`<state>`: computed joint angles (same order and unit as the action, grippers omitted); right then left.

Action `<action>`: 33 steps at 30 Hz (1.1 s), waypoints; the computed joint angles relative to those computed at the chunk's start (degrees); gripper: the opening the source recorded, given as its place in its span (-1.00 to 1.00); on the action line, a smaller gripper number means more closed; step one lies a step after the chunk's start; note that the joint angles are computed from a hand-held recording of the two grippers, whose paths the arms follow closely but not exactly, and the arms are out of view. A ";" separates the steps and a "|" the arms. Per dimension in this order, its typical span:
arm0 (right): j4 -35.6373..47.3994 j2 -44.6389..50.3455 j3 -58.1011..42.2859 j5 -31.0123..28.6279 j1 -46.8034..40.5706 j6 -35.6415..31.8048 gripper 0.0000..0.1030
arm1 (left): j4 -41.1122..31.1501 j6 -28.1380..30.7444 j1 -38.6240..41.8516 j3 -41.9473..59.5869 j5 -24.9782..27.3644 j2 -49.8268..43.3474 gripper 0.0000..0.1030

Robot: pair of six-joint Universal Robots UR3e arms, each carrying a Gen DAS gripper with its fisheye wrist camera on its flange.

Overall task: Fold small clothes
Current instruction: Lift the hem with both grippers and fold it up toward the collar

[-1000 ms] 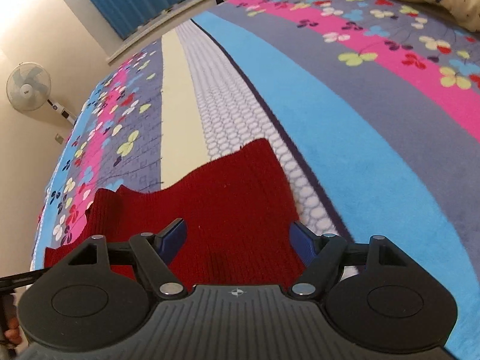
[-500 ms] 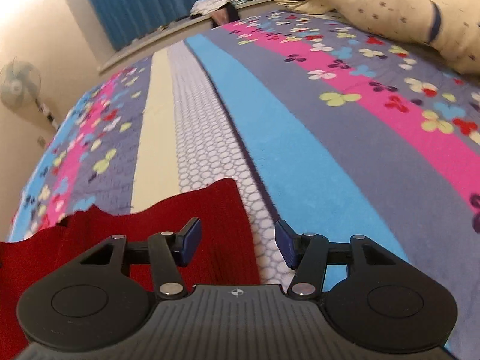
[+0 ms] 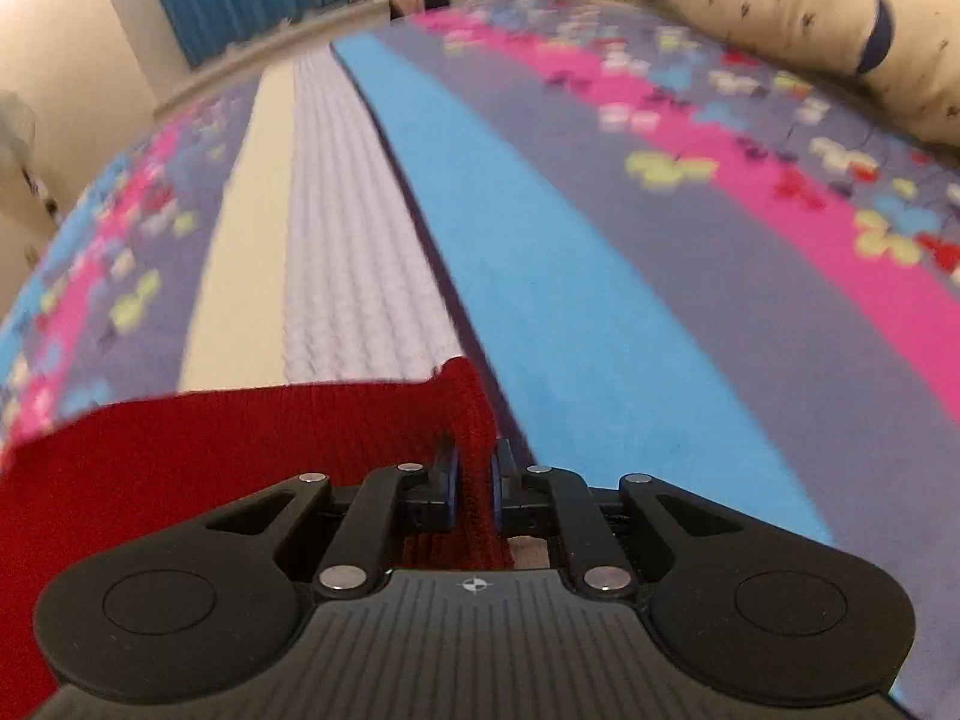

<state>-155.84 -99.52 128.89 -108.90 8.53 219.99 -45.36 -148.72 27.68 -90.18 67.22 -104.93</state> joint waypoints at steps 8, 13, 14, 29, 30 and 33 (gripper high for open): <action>12.01 -23.89 6.39 3.14 1.80 11.60 0.30 | -13.54 8.04 12.85 -9.00 -10.46 15.21 0.88; 23.34 -26.44 4.53 -7.72 24.25 27.62 0.46 | -35.76 26.45 25.55 -15.45 -13.75 28.80 0.88; 24.17 -24.59 4.07 -9.40 27.71 30.80 0.49 | -36.81 27.64 25.33 -16.02 -12.21 29.15 0.88; 24.87 -23.93 5.98 -4.35 25.89 31.25 -0.71 | -42.08 27.30 29.70 -13.63 -5.62 24.57 -0.23; 26.66 -24.65 5.06 -4.07 25.71 32.10 -0.61 | -40.74 27.46 30.29 -14.76 -5.87 26.78 -0.04; 35.62 -23.05 -0.99 -10.91 31.35 37.75 0.11 | -40.80 31.59 32.85 -15.64 -9.39 33.03 0.23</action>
